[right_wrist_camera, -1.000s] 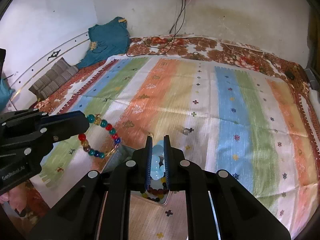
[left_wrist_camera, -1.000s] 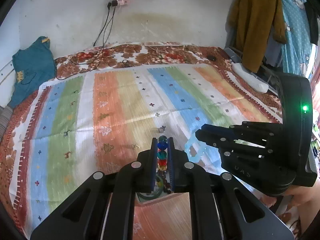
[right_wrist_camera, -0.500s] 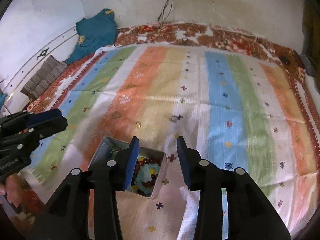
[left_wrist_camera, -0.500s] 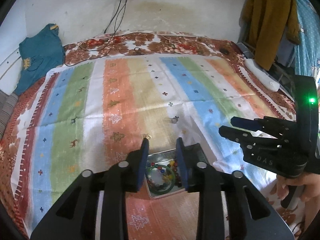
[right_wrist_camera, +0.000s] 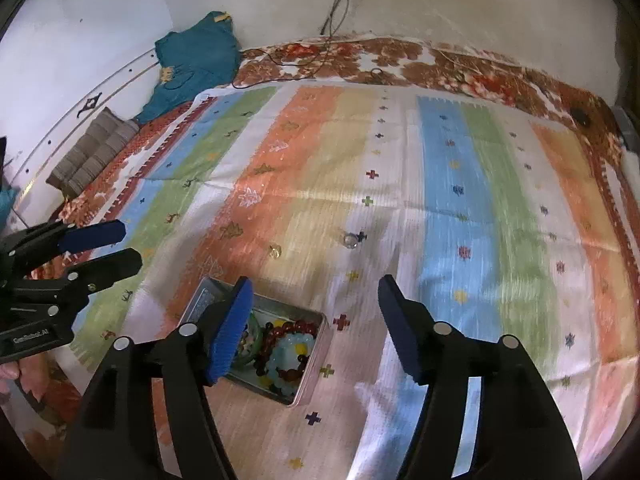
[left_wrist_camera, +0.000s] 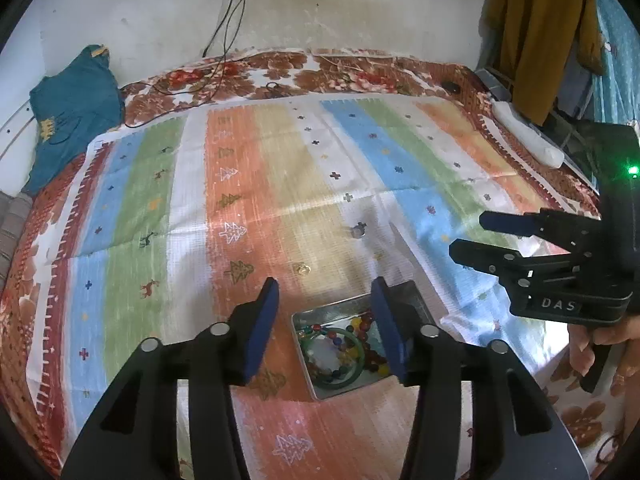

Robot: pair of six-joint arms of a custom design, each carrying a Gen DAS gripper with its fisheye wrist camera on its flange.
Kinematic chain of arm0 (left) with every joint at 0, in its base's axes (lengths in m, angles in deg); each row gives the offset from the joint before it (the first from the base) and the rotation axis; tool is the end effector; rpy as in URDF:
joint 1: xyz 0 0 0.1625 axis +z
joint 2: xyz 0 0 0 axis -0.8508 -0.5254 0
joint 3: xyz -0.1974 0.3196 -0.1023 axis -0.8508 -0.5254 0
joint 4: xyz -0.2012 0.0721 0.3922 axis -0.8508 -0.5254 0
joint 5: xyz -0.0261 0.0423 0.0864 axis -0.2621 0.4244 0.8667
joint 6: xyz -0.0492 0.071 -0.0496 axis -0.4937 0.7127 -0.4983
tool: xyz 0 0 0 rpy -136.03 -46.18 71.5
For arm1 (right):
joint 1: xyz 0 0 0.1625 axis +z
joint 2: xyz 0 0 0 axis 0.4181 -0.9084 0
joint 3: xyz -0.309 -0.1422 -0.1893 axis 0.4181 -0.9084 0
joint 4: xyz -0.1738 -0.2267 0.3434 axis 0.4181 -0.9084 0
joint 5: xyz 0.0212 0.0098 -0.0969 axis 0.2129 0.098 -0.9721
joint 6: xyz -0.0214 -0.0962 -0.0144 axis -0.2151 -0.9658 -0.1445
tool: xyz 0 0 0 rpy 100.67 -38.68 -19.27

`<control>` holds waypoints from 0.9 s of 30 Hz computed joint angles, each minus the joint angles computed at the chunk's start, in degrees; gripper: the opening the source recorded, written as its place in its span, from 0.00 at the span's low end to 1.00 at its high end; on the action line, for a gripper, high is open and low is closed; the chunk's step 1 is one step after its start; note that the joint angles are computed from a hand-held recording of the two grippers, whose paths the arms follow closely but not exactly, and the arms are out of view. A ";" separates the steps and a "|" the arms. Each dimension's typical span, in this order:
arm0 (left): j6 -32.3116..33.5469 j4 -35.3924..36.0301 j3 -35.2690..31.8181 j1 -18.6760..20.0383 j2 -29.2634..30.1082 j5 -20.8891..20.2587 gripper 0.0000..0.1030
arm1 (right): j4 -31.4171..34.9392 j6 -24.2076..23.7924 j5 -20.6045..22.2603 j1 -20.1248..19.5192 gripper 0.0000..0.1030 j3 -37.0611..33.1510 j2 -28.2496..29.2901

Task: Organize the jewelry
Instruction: 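Move both open tools forward toward the gold charm and silver ring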

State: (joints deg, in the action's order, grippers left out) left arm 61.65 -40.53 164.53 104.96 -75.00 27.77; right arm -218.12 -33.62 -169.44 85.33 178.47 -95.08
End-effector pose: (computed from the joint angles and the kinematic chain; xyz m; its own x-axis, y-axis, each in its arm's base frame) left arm -0.3496 -0.6381 0.2699 -0.6476 0.5679 -0.5080 0.7183 0.6774 -0.1585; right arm 0.2869 -0.5900 0.2943 -0.7922 -0.0088 0.6103 -0.3666 0.8063 -0.4643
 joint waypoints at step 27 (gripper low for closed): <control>4.35 7.72 -12.16 3.45 10.44 -1.74 0.54 | 3.28 -6.26 2.67 -4.28 0.68 -6.11 4.36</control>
State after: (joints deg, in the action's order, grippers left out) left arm 66.00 -32.81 152.36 108.41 -64.55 26.04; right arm -214.84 -39.88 -166.76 81.05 172.36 -90.72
